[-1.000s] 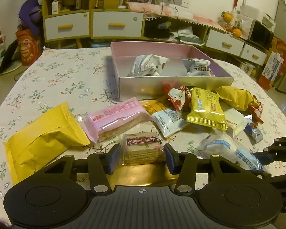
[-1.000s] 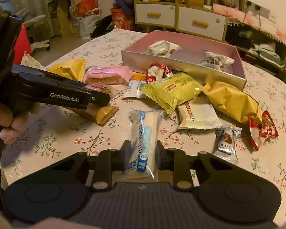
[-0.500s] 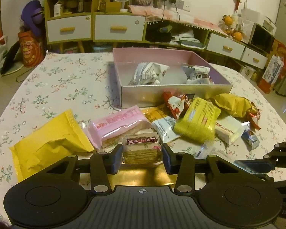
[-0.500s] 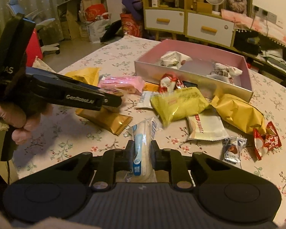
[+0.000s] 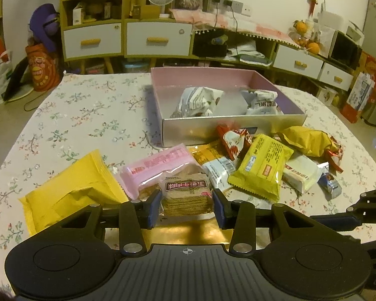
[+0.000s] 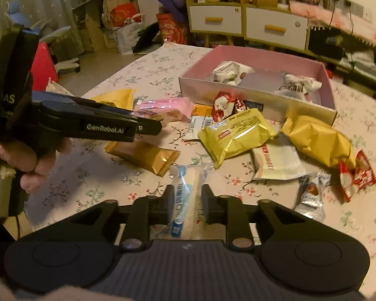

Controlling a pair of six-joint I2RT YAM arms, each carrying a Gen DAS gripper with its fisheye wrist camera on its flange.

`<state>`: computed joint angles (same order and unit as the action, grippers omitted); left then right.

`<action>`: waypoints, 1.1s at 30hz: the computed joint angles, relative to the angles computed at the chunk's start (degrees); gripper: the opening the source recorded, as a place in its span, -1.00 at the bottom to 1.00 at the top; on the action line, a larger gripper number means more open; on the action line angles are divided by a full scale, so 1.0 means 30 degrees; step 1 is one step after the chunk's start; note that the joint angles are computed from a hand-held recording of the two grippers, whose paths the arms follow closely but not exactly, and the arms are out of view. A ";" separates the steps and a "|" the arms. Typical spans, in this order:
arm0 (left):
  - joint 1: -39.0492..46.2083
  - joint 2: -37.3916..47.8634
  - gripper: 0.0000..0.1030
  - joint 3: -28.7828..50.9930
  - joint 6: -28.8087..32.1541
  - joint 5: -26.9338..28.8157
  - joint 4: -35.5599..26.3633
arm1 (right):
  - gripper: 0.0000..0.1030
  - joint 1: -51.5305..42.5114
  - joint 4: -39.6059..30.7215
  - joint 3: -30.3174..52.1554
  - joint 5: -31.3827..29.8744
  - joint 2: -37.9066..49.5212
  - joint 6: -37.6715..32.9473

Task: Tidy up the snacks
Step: 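Carry both packets into the pink box and open both tools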

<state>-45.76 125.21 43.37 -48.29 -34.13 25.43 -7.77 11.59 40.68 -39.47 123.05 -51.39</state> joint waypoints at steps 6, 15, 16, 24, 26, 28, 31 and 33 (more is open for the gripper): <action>-0.0013 0.0264 -0.22 0.0253 0.0125 0.0150 -0.0187 | -0.43 0.0724 0.0462 0.0042 0.0947 0.0577 0.0413; -0.0120 0.0124 -0.22 0.0201 0.0243 0.0013 -0.0232 | -0.69 0.0729 0.0399 -0.0397 0.0826 0.0068 0.0445; -0.0131 0.0063 -0.22 0.0149 0.0271 -0.0014 -0.0180 | -0.69 0.0613 0.0176 -0.0420 0.0589 -0.0135 0.0402; -0.0098 -0.0581 -0.22 -0.0124 0.0472 -0.0390 -0.0131 | -0.69 0.0369 -0.0366 -0.0273 -0.0238 -0.1255 0.1478; -0.0017 -0.0718 -0.22 -0.0081 0.0517 -0.0455 -0.0168 | -0.69 0.0364 -0.0392 -0.0114 -0.0443 -0.1459 0.2017; 0.0060 -0.0848 -0.22 -0.0045 0.0570 -0.0508 -0.0179 | -0.69 0.0385 -0.0094 -0.0037 -0.0572 -0.1651 0.2551; 0.0162 -0.1012 -0.22 0.0153 0.0638 -0.0641 -0.0376 | -0.69 0.0407 0.0884 0.0095 -0.0668 -0.1597 0.3467; 0.0228 -0.1145 -0.22 0.0284 0.0607 -0.0697 -0.0519 | -0.69 0.0572 0.1430 0.0371 -0.0394 -0.1491 0.4250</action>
